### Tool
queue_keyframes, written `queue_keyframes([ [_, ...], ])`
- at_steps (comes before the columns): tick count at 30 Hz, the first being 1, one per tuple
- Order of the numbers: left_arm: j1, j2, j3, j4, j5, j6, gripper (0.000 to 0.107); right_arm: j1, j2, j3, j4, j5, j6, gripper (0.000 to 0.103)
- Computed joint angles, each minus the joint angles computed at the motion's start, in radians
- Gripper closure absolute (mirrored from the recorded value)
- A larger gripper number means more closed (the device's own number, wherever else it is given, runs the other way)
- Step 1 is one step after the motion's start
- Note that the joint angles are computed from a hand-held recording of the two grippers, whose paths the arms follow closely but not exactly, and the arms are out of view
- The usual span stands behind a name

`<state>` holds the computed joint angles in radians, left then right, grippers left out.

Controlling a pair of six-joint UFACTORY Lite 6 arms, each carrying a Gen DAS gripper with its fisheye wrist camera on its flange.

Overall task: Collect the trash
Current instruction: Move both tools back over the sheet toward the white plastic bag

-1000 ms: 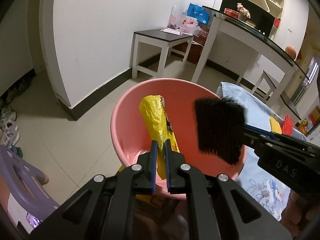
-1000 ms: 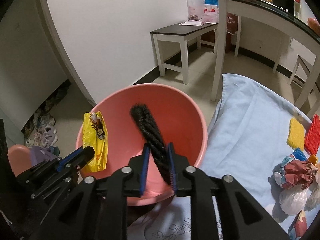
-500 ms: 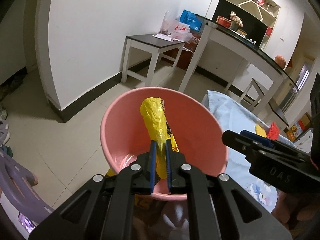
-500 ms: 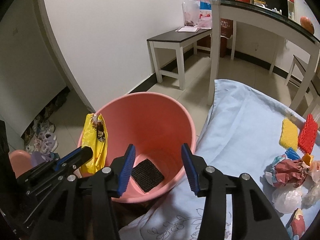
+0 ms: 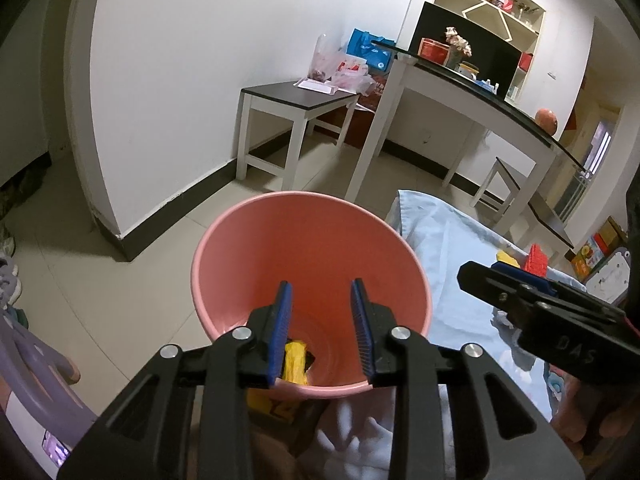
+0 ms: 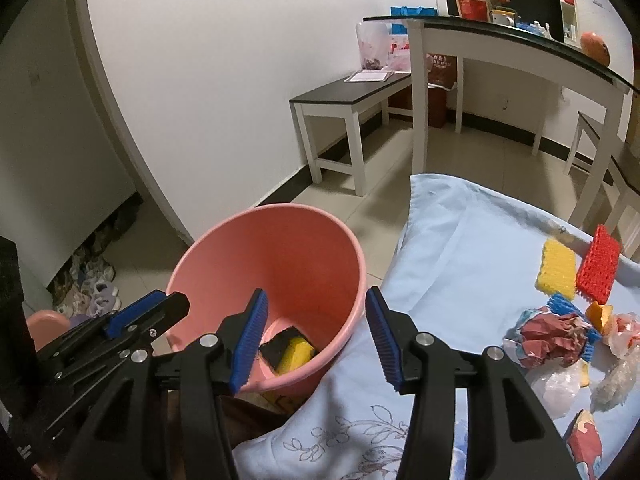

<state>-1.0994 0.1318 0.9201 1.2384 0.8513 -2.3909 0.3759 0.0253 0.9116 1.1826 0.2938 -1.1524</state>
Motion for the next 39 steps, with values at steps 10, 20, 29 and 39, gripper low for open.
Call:
queue_keyframes([
  [10, -0.045, 0.014, 0.050, -0.020, 0.051, 0.030, 0.077, -0.092, -0.158, -0.097, 0.022, 0.079, -0.056, 0.050],
  [20, -0.061, 0.104, 0.169, -0.051, 0.055, 0.096, 0.077, -0.334, -0.311, -0.205, 0.018, 0.211, -0.129, 0.049],
  [29, -0.084, 0.261, 0.372, -0.021, -0.014, 0.218, 0.076, -0.792, -0.331, -0.247, 0.020, 0.367, -0.362, 0.049],
  [39, -0.069, 0.504, 0.686, -0.083, -0.203, 0.393, 0.076, -1.147, -0.100, -0.143, 0.016, 0.470, -0.510, 0.049],
])
